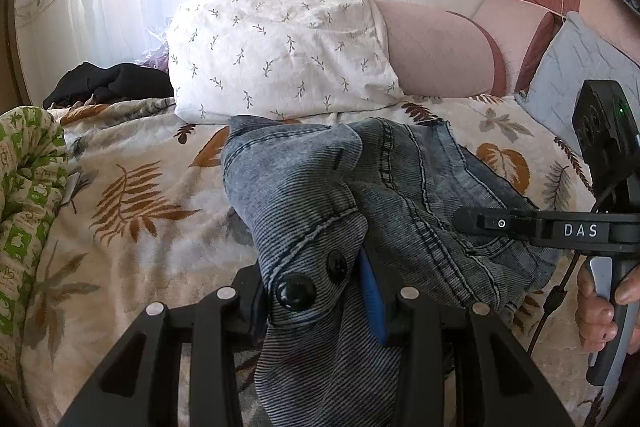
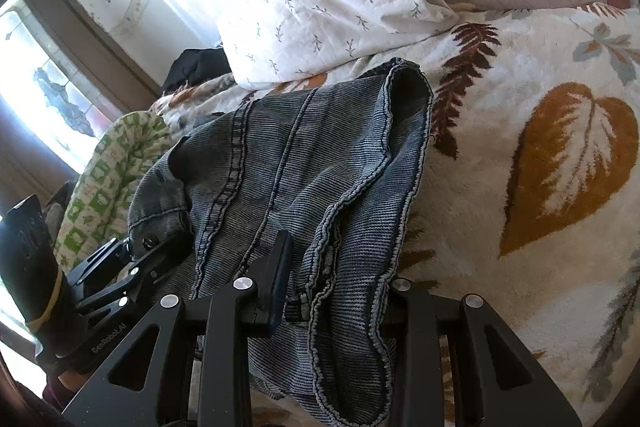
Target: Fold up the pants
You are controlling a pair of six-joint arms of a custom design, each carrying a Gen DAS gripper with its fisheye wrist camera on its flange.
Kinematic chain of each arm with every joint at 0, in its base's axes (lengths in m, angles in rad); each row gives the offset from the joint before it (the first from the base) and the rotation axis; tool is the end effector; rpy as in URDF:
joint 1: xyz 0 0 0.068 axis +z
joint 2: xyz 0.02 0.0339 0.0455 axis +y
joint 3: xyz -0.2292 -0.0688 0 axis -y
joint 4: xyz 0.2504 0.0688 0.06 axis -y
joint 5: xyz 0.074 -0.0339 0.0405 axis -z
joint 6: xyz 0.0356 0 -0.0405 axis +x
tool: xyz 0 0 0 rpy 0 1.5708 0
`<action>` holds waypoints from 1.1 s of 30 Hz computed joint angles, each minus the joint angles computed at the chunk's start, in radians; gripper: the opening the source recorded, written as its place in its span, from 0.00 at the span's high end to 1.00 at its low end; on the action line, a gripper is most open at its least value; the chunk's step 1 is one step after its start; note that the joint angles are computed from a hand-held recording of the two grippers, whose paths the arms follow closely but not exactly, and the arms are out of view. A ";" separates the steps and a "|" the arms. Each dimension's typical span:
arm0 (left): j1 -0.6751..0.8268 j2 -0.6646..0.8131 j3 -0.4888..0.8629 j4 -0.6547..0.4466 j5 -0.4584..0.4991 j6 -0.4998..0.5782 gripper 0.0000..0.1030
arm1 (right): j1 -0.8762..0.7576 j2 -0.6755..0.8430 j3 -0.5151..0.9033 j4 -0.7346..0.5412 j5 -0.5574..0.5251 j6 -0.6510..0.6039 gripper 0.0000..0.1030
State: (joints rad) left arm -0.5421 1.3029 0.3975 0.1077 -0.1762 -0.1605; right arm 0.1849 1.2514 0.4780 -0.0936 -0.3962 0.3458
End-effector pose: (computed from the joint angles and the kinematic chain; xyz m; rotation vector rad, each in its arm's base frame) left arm 0.2065 -0.1171 0.0965 0.3635 2.3286 -0.1346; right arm 0.2317 0.0573 0.1177 0.0170 2.4773 0.7165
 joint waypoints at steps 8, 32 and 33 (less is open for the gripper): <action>0.006 0.054 0.021 0.009 -0.008 0.012 0.57 | -0.008 0.024 0.002 0.009 -0.011 0.011 0.72; 0.068 0.224 0.073 0.050 -0.026 -0.043 0.05 | 0.036 0.121 0.038 -0.009 0.089 -0.004 0.57; 0.073 0.227 0.074 0.048 -0.017 -0.048 0.04 | 0.039 0.120 0.037 -0.008 0.093 -0.004 0.57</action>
